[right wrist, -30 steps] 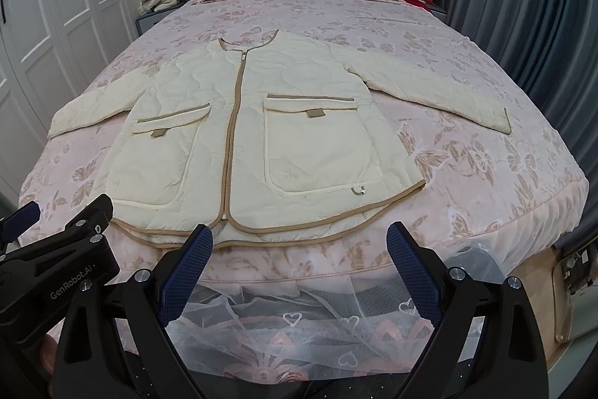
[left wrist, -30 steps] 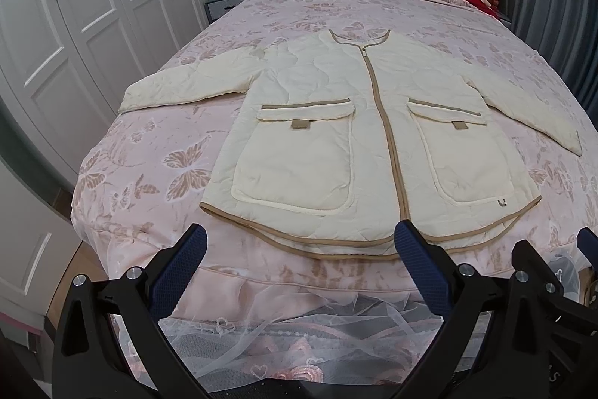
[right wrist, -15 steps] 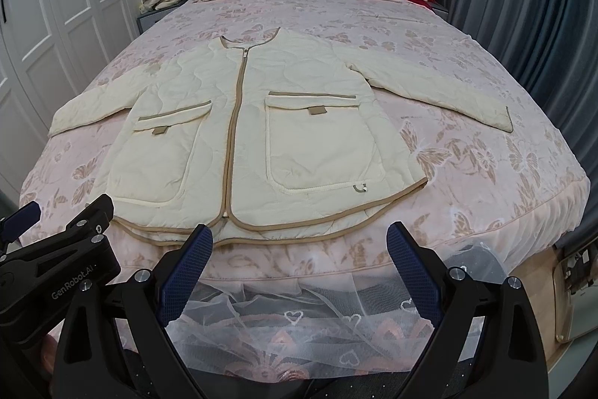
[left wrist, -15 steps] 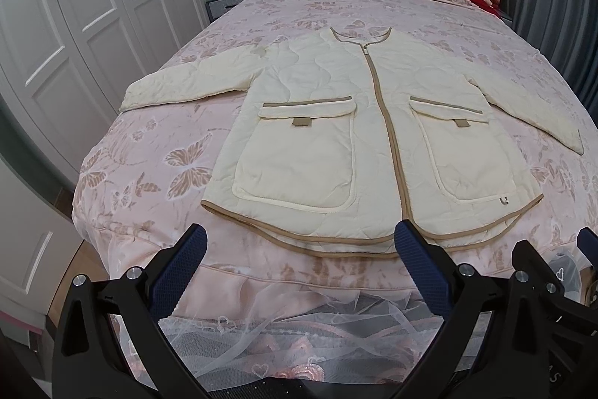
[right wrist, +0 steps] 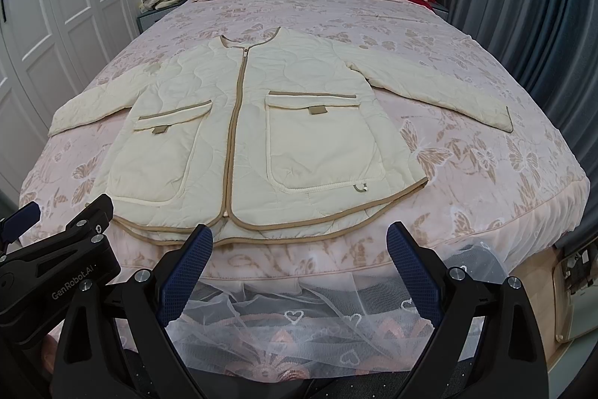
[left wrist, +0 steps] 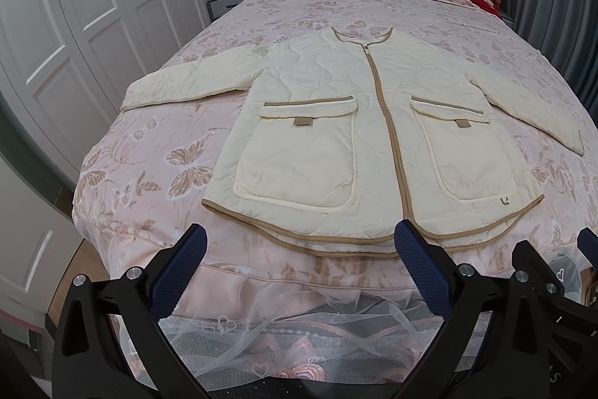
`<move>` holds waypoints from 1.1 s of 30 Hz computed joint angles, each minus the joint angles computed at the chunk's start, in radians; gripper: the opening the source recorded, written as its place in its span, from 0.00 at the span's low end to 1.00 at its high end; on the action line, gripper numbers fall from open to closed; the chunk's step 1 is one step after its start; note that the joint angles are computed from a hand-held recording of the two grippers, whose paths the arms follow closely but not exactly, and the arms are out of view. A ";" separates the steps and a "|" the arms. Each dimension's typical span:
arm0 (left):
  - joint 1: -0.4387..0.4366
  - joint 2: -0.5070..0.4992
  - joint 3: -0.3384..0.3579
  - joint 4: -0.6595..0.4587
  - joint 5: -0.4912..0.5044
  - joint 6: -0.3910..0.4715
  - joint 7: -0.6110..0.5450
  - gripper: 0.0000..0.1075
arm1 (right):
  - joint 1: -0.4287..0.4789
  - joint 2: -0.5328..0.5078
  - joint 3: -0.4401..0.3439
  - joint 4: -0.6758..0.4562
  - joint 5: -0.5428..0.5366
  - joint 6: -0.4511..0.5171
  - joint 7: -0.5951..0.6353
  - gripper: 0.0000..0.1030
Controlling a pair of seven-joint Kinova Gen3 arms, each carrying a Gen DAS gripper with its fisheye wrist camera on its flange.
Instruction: Fold large clothes
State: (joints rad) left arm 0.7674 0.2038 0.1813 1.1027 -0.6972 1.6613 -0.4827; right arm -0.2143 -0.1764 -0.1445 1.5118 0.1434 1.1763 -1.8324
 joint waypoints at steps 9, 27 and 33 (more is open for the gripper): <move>-0.010 -0.012 0.001 0.020 0.010 -0.008 0.013 0.91 | -0.001 0.001 -0.005 -0.002 0.002 0.003 -0.002 0.90; -0.018 -0.015 0.006 0.025 0.012 -0.010 0.012 0.91 | -0.004 0.002 -0.005 -0.003 0.004 0.004 -0.006 0.90; -0.017 -0.014 0.008 0.024 0.009 -0.007 0.013 0.91 | -0.006 0.002 -0.006 -0.003 0.004 0.006 -0.009 0.90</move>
